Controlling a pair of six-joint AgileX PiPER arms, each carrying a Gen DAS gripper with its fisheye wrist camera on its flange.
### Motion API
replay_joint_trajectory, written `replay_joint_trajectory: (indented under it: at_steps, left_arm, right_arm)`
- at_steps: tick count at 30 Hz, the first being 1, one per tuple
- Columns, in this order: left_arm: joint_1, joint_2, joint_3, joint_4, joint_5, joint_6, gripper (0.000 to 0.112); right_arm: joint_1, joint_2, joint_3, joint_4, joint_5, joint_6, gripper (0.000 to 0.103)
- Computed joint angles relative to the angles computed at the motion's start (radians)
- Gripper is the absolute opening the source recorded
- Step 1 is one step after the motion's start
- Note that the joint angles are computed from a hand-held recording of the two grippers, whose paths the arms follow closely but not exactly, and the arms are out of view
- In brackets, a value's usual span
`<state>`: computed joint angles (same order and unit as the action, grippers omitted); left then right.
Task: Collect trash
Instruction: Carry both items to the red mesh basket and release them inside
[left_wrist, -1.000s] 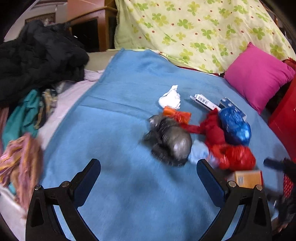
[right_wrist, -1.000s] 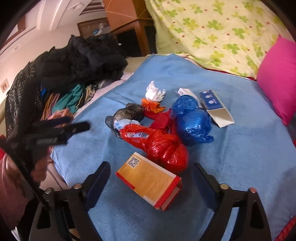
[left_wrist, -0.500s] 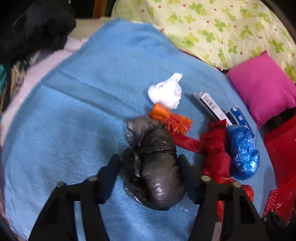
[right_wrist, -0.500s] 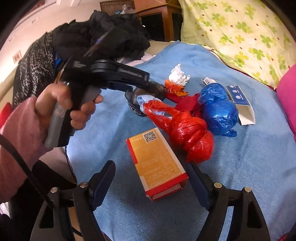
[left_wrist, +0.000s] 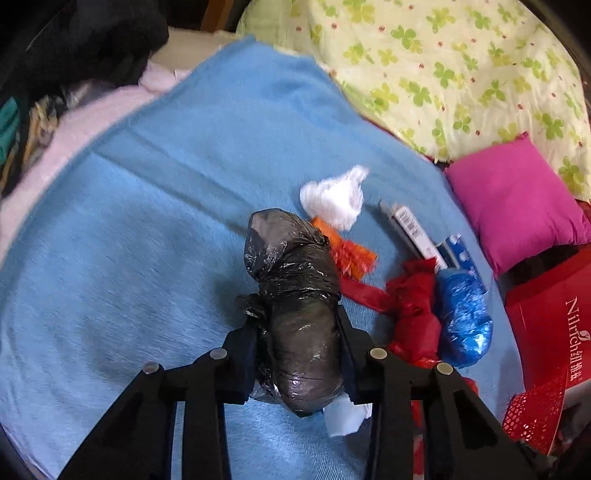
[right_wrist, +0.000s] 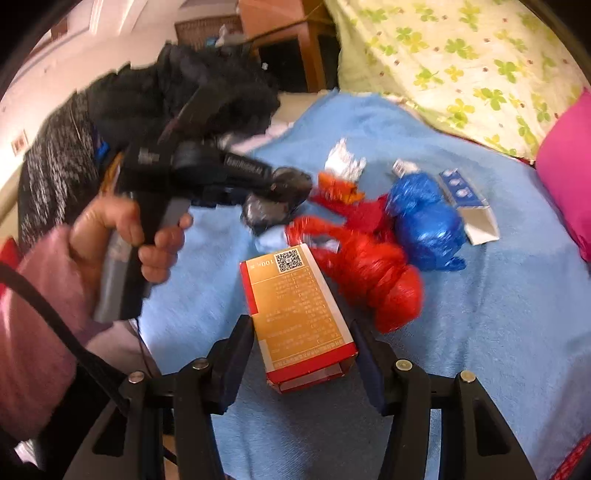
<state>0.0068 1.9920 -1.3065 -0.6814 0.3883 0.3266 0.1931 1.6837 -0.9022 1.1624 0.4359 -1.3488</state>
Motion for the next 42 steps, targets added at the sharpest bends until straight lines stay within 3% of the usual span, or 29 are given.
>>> replay_joint_trajectory:
  at_steps: [8,13,16,20,23,27,30,32,34,40,42]
  left_arm:
    - [-0.139,-0.257,0.203,-0.015,-0.204,0.115,0.038]
    - [-0.311,-0.359,0.214,0.162,-0.260,-0.027,0.038]
    - [-0.426,-0.402,0.212,0.215,-0.267,-0.072,0.038]
    - [-0.602,-0.412,0.172,0.099,-0.242,0.034,0.038]
    - [-0.715,-0.362,0.073,0.040,-0.188,0.064,0.038]
    - [-0.860,-0.224,-0.132,0.327,-0.089,-0.229,0.039]
    - [-0.935,-0.128,-0.273,0.397,-0.026,-0.314,0.039]
    - [-0.953,-0.032,-0.405,0.365,0.046,-0.305,0.040]
    - [-0.970,0.048,-0.519,0.441,0.108,-0.387,0.041]
    - [-0.983,0.141,-0.637,0.568,0.197,-0.484,0.043]
    - [-0.975,0.135,-0.621,0.564,0.184,-0.475,0.045]
  right_arm:
    - [-0.132,-0.265,0.157,0.267,0.018,-0.193,0.057]
    - [-0.334,-0.477,0.266,0.375,0.079,-0.243,0.057]
    - [-0.608,-0.617,0.336,0.394,0.253,-0.258,0.057]
    - [-1.008,-0.708,0.388,0.382,0.476,-0.232,0.057]
    - [-1.288,-0.666,0.365,0.346,0.638,-0.196,0.057]
    - [-1.496,-0.524,0.314,0.344,0.720,-0.182,0.057]
    - [-1.583,-0.388,0.235,0.301,0.751,-0.149,0.057]
    - [-1.583,-0.328,0.200,0.274,0.736,-0.117,0.057]
    - [-1.603,-0.247,0.147,0.246,0.745,-0.104,0.059]
    - [-1.606,-0.155,0.087,0.206,0.732,-0.038,0.059]
    - [-1.610,-0.151,0.090,0.233,0.740,-0.051,0.059]
